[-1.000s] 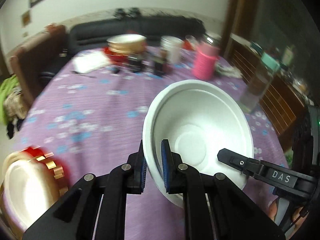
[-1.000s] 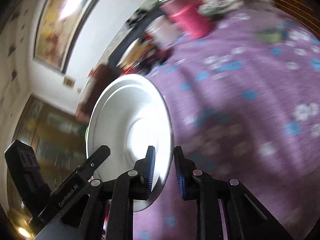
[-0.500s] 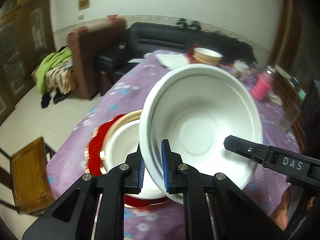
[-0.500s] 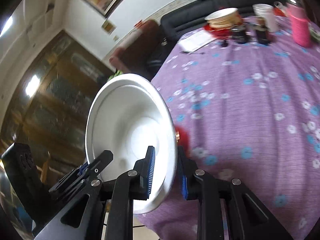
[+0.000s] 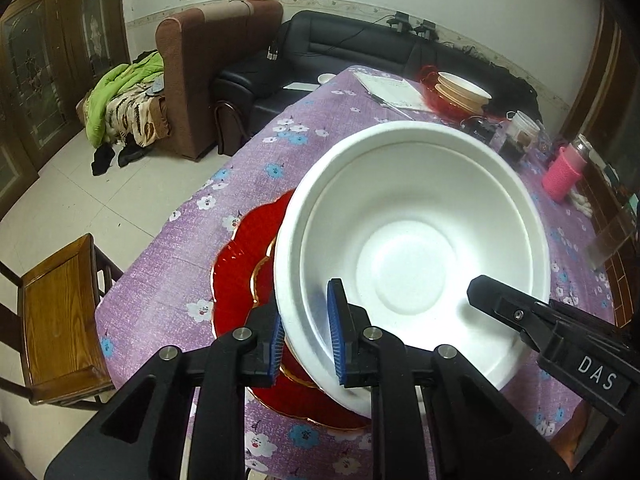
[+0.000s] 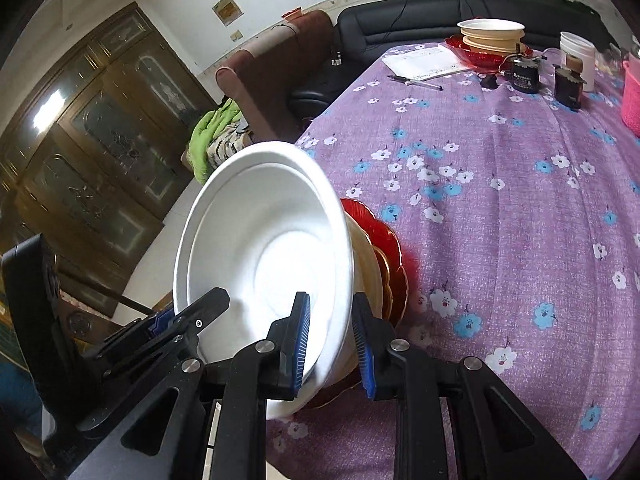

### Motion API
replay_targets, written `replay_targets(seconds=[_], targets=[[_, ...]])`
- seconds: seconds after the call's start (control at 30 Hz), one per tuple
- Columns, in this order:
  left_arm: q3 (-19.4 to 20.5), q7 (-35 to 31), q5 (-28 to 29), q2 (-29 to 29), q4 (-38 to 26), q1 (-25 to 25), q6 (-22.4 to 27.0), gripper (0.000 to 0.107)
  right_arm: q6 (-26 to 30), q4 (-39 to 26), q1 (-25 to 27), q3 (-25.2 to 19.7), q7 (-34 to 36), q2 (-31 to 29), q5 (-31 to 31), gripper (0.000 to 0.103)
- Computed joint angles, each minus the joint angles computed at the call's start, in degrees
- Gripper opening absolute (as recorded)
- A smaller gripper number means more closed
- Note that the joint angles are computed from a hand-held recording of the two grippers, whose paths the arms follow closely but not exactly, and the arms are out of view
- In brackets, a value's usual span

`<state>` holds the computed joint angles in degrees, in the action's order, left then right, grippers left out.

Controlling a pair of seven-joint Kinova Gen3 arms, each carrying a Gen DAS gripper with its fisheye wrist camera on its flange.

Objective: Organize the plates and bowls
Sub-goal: 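Carry the white bowl with both tools and lower it onto the stack, then open both tools and withdraw from the stack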

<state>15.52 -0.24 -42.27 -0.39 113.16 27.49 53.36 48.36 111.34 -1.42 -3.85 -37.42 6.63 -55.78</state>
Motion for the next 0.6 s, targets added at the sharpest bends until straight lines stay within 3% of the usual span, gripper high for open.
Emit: replay_targets(seconds=[0.2,0.5,0.53,0.6], targets=[[0.71,0.37,-0.82,-1.19,-0.36,-0.02,2.78,0.019,-1.66,0.62,-0.39,0.05,1.63,-1.03,-0.62,0.025],[4.01,7.63,-7.71,-0.32,-2.98,3.55,12.89,0.019,0.11,1.65,1.9,1.71,7.91,-1.46,-5.35,0.034],[4.48,7.63,-8.62,0.02,-3.78,4.48,13.66,0.021,0.66,1.93,2.68,2.15,9.42,-1.53,-6.66,0.034],[4.58,7.21,-9.68,0.44,-4.87,5.77,13.26,0.036,0.63,2.91,3.99,2.99,12.53,-2.07,-9.01,0.042]])
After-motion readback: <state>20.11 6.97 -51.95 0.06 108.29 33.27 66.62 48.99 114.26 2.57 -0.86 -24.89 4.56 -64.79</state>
